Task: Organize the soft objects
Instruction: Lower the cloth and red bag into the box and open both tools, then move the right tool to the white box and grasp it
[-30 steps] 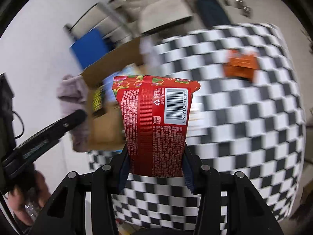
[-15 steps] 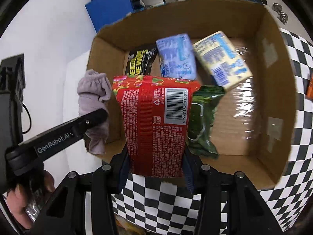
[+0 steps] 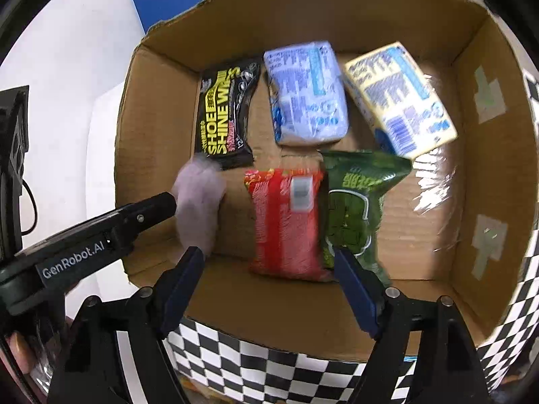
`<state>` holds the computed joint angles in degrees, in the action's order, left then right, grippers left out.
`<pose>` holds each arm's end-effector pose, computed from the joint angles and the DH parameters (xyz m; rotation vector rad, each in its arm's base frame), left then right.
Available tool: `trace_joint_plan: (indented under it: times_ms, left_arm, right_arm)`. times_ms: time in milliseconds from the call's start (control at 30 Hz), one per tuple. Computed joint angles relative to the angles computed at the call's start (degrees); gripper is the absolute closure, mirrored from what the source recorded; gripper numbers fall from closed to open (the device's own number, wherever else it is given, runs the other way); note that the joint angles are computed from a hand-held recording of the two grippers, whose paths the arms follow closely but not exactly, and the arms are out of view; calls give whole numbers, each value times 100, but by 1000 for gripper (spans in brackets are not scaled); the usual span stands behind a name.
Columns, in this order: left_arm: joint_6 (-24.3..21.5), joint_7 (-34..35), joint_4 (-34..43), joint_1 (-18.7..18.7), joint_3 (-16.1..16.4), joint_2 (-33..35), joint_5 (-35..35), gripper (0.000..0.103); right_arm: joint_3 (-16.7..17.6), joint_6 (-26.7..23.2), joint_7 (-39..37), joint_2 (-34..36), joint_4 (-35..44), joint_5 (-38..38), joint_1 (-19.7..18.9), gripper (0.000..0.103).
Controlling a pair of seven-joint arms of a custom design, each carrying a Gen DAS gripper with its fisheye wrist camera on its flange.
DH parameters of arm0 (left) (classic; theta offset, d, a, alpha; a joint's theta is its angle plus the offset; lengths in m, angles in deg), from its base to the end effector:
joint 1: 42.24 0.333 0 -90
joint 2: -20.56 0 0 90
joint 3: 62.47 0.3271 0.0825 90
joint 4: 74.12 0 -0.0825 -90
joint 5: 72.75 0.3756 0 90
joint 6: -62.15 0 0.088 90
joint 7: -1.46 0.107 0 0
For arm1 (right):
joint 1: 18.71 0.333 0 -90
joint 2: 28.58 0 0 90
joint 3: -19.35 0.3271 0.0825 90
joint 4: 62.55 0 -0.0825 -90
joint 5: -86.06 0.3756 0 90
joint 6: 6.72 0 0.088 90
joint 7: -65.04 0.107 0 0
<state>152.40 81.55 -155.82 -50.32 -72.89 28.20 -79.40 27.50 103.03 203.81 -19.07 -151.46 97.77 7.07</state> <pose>0.5571 -0.1909 0.6297 1.9760 -2.2940 0.1324 0.5155 0.3556 0.5837 -1.7137 2.3566 0.3062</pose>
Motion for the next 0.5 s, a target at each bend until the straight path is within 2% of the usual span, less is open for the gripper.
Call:
trace_joint_plan:
  times_ms: [67, 133, 167, 367, 500]
  left_arm:
    - [-1, 6, 14, -42, -25, -25, 73, 19]
    - [54, 35, -38, -99, -49, -123, 227, 9]
    - [95, 32, -70, -144, -67, -171, 368, 4]
    - [361, 98, -316, -260, -102, -529, 734, 3]
    - [441, 84, -464, -285, -119, -757, 724, 3]
  right_arm:
    - [-9, -300, 78, 39, 194, -307, 58, 19]
    - [-19, -575, 145, 54, 337, -569, 109, 6]
    - [-25, -728, 201, 58, 410, -719, 141, 3]
    - [-36, -1527, 436, -68, 656, -1428, 284, 1]
    - [-32, -1488, 536, -363, 390, -1361, 227, 1]
